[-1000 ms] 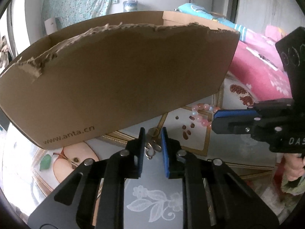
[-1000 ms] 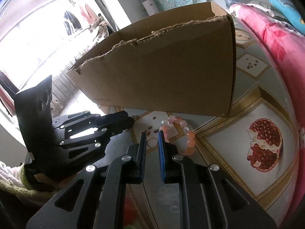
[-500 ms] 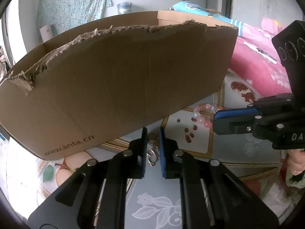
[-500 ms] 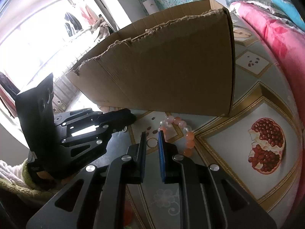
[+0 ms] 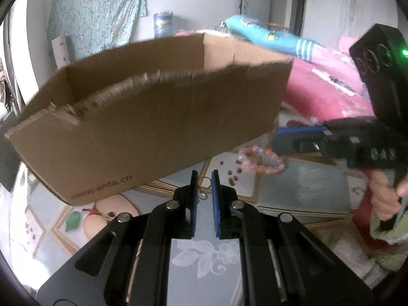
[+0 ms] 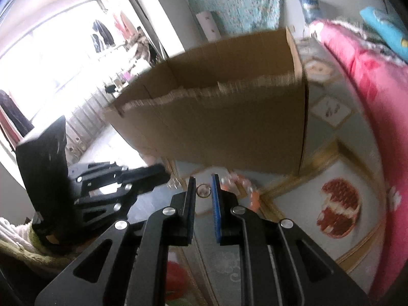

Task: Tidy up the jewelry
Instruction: 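Lift the small gold ring off the table with the right gripper, then hold the gold ring in the right gripper while the left gripper reaches the gold earrings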

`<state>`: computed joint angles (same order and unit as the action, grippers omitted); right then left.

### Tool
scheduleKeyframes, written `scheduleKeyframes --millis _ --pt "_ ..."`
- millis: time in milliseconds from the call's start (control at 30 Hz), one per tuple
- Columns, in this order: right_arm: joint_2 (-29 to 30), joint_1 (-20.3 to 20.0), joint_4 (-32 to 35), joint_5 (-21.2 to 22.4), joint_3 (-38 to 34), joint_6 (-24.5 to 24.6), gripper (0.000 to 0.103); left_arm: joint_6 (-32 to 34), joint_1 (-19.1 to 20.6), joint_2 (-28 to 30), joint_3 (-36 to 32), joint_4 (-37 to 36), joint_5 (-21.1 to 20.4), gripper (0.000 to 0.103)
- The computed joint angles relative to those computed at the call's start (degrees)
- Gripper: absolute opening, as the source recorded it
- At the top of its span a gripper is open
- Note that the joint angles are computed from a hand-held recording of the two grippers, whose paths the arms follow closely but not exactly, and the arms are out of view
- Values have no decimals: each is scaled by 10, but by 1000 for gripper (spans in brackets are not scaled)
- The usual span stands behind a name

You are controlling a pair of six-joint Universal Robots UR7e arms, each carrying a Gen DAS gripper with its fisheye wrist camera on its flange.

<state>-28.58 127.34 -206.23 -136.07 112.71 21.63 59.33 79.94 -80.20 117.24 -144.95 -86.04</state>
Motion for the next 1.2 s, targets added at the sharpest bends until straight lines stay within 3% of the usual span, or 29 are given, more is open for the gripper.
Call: scheduleKeyframes --millis 33,267,433,567,667,867,1200 --pt "-4 7 -4 -7 -4 -12 12 -1 -1 -9 -5 18 -10 0" --pt "-28 40 -11 -39 -56 -138 12 -18 -11 -42 -68 123 -86 0" --pt "-27 52 -8 -60 -89 -185 13 -47 -9 -33 -102 158 -96 0" --pt "-29 43 -2 -42 -67 -141 13 -67 8 -27 -108 198 -86 2" --pt "-24 31 9 -28 -48 -92 13 -53 13 -25 -89 193 -59 17" --pt "-8 11 -6 6 -12 -8 13 -20 11 -13 -51 148 -5 18" --pt "10 -10 -26 44 0 23 13 26 -3 20 -18 54 50 18"
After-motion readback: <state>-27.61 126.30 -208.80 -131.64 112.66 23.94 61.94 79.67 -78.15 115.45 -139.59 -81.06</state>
